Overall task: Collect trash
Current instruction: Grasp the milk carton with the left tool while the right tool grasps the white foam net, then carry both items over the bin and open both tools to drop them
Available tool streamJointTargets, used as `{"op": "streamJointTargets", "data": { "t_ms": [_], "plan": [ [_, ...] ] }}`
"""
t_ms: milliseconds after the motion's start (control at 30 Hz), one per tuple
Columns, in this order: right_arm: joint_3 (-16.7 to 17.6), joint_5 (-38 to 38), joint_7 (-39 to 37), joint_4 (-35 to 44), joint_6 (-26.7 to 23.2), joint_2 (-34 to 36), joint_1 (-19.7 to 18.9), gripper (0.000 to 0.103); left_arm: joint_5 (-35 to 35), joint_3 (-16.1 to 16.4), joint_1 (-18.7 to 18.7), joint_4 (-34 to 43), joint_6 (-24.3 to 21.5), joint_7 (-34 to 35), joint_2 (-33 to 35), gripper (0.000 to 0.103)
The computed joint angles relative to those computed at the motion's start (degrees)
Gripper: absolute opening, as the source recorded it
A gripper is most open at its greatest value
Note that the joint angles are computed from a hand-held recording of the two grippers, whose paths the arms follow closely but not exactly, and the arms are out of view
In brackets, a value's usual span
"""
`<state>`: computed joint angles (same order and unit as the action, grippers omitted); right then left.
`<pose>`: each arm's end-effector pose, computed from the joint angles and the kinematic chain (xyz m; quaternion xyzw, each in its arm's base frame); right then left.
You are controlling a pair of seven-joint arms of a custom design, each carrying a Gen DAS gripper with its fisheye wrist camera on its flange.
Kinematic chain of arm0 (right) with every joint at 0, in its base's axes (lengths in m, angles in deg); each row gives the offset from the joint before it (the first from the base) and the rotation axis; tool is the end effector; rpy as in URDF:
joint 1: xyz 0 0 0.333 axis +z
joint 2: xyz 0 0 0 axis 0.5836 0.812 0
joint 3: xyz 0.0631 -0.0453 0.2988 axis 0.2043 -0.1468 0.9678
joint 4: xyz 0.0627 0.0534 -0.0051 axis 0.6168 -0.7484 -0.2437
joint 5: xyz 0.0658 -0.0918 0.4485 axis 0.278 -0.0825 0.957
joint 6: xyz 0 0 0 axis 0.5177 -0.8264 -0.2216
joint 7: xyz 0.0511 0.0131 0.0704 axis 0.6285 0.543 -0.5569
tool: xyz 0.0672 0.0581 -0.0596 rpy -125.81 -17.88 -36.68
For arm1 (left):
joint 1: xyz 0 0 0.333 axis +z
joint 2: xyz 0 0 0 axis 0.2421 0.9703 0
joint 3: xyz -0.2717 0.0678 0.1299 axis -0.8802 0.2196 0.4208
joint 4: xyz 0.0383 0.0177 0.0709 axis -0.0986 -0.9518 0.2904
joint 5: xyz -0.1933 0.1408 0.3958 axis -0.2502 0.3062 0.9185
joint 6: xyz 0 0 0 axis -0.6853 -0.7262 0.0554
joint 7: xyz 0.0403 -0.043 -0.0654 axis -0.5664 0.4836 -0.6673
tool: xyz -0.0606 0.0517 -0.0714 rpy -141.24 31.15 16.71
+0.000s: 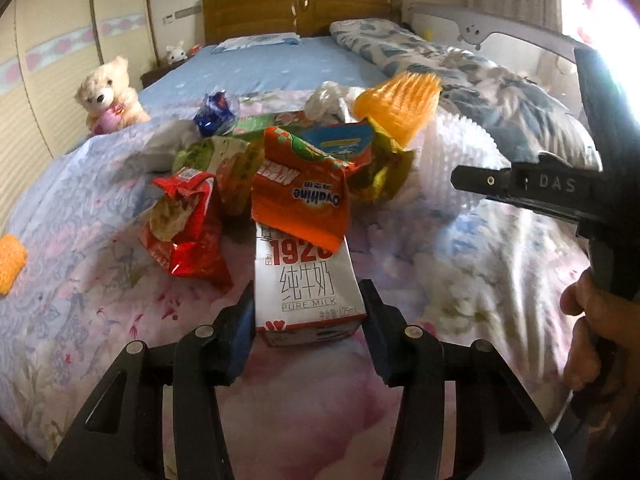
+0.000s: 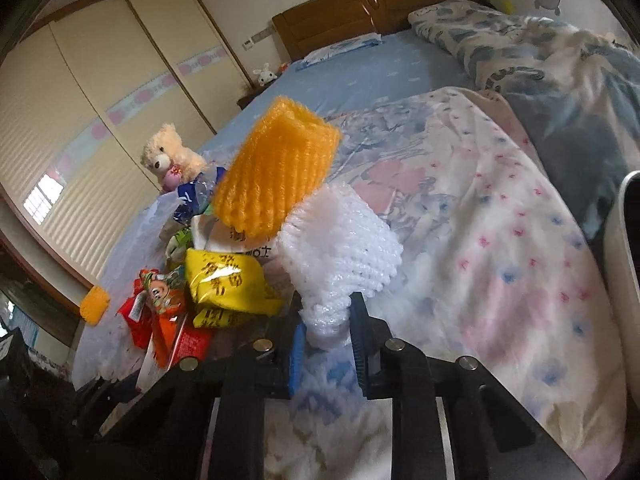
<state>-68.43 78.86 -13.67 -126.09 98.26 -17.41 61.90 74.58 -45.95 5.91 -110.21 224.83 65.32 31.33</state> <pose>0.5157 0.2767 0.3584 -0.7482 0.5259 -0.0126 0.4043 0.3694 -0.2564 0.3650 -0.7200 0.5913 -0.2293 0.2817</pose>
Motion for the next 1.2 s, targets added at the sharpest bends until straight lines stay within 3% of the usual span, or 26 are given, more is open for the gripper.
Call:
{"op": "streamJointTargets", "data": {
  "t_ms": [200, 733, 900, 1200],
  "plan": [
    [-1.7, 2.24, -1.34, -6.06, -0.4, -6.31, 0.45, 0.019, 0.13, -0.92, -1.82, -0.34, 3.3, 1.39, -0.67, 0.048],
    [-9.77, -2.18, 4.24, -19.36, 2.57, -20.69, 1.82, 0.019, 7.62, -4.7, 1.33, 11.38, 9.41, 4.35, 10.68, 0.047],
    [-12.5, -5.7, 7.42, -21.54, 4.24, -23.21, 2.0, 0.019, 11.5, -3.61, 0.33, 16.04, 8.99, 4.44, 15.9, 0.047],
    [-18.47, -11.87, 11.68, -24.2, 6.74, -26.55, 2.3, 0.019, 14.33, 1.75, -5.64, 23.46, 7.71, 6.73, 24.12, 0.047]
  ]
}}
